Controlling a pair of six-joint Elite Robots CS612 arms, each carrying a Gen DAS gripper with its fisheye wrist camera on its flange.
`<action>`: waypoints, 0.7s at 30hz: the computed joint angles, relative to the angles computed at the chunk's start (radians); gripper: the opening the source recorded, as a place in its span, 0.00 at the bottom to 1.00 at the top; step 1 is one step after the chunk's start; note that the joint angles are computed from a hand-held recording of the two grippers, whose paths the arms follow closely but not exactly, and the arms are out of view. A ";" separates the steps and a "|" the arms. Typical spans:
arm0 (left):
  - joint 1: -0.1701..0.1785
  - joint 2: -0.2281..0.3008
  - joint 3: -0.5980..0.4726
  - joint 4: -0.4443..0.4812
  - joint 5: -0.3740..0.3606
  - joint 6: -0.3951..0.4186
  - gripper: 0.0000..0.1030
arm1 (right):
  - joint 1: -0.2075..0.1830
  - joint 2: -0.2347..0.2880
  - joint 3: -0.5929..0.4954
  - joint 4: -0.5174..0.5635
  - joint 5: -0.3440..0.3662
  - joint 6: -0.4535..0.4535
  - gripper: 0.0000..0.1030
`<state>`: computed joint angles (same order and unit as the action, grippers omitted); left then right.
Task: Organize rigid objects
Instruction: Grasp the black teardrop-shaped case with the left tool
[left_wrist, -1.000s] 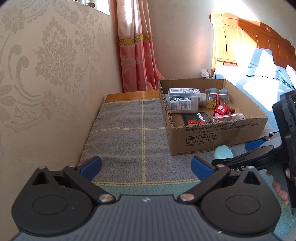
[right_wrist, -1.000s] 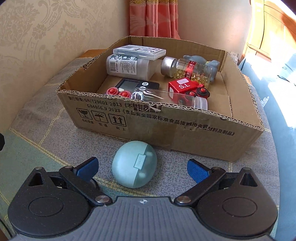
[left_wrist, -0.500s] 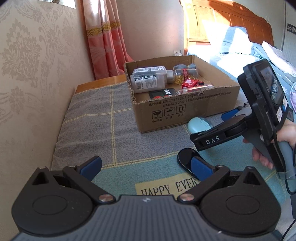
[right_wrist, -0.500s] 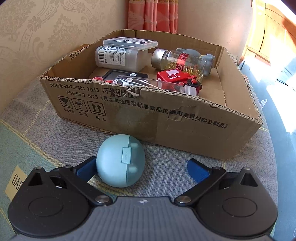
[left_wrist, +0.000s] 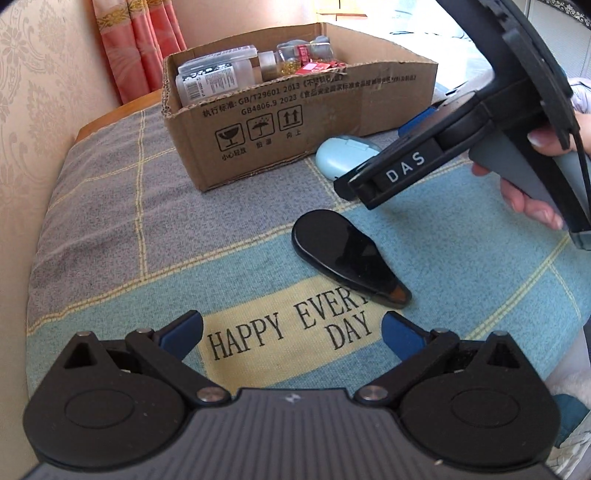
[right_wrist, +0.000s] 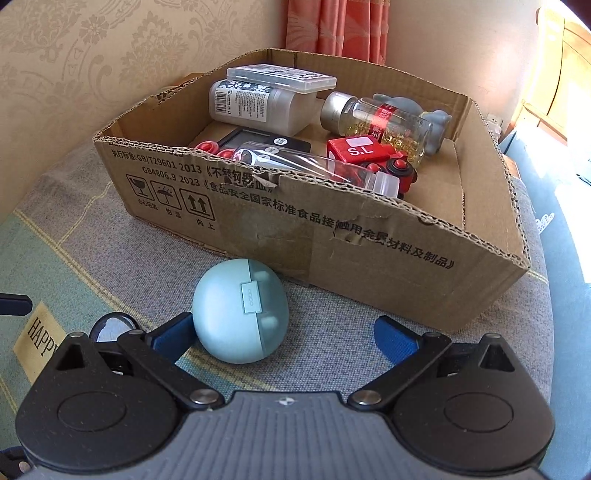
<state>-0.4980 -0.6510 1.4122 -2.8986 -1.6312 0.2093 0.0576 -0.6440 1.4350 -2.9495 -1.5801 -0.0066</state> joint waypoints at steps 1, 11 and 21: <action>0.001 0.003 -0.006 0.003 -0.010 0.004 1.00 | -0.001 0.000 -0.001 0.001 0.003 -0.003 1.00; 0.008 0.045 -0.077 0.021 -0.125 0.074 1.00 | -0.005 0.000 -0.011 0.030 0.021 -0.029 1.00; -0.002 0.064 -0.098 -0.001 -0.166 0.115 1.00 | -0.006 -0.001 -0.018 0.053 0.024 -0.036 1.00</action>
<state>-0.4996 -0.5873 1.3139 -2.8996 -1.7976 0.3244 0.0516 -0.6450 1.4169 -2.8969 -1.5563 -0.0421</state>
